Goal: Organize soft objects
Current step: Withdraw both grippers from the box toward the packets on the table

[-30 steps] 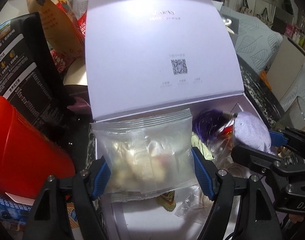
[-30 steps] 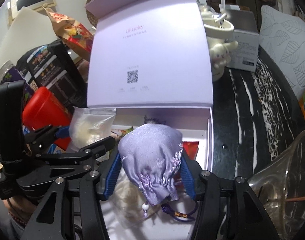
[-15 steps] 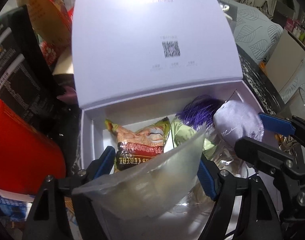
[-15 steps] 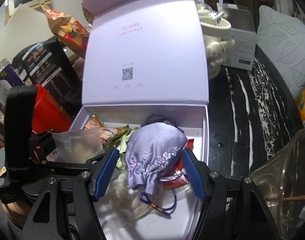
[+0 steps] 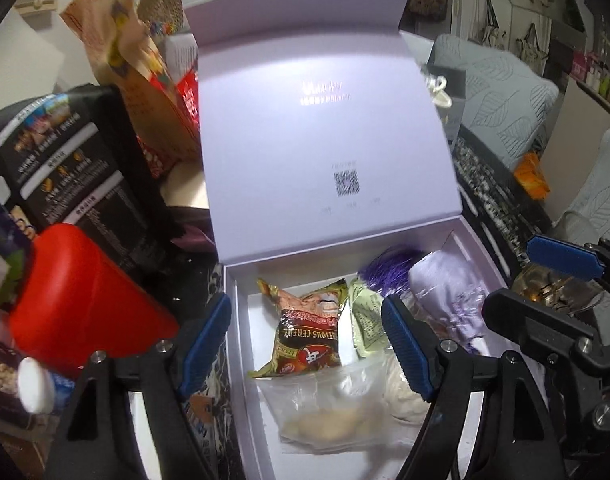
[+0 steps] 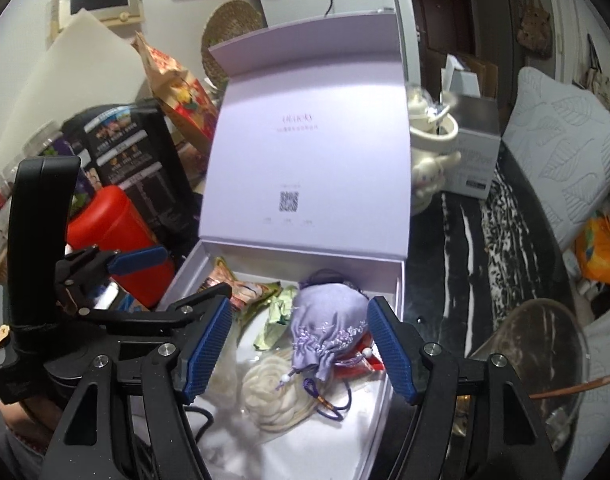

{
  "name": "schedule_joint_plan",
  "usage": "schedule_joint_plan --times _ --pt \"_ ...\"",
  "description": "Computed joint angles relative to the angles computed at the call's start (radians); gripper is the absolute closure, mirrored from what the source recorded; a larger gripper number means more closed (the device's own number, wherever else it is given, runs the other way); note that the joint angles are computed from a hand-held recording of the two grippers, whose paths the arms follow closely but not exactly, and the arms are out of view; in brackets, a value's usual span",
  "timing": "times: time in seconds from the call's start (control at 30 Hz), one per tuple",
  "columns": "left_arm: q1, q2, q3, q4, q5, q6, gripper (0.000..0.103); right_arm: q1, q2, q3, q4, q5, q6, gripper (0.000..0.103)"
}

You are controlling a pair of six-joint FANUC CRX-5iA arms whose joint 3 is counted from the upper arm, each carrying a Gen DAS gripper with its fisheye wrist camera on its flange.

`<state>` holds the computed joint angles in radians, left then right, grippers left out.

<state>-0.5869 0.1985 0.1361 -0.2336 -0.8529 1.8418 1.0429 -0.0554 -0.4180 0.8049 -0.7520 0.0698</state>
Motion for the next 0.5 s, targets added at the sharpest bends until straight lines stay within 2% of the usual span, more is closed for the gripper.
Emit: schedule_joint_plan --times 0.1,0.43,0.5 --pt "0.001 -0.044 -0.020 -0.005 0.005 -0.003 0.026 0.015 -0.024 -0.008 0.029 -0.011 -0.025 0.032" --pt "-0.043 -0.182 -0.069 -0.064 0.032 0.062 0.026 0.128 -0.086 0.000 0.147 -0.168 -0.096 0.032" --pt "-0.057 -0.215 -0.080 -0.090 0.036 0.084 0.026 0.152 -0.093 0.003 0.167 -0.196 -0.107 0.029"
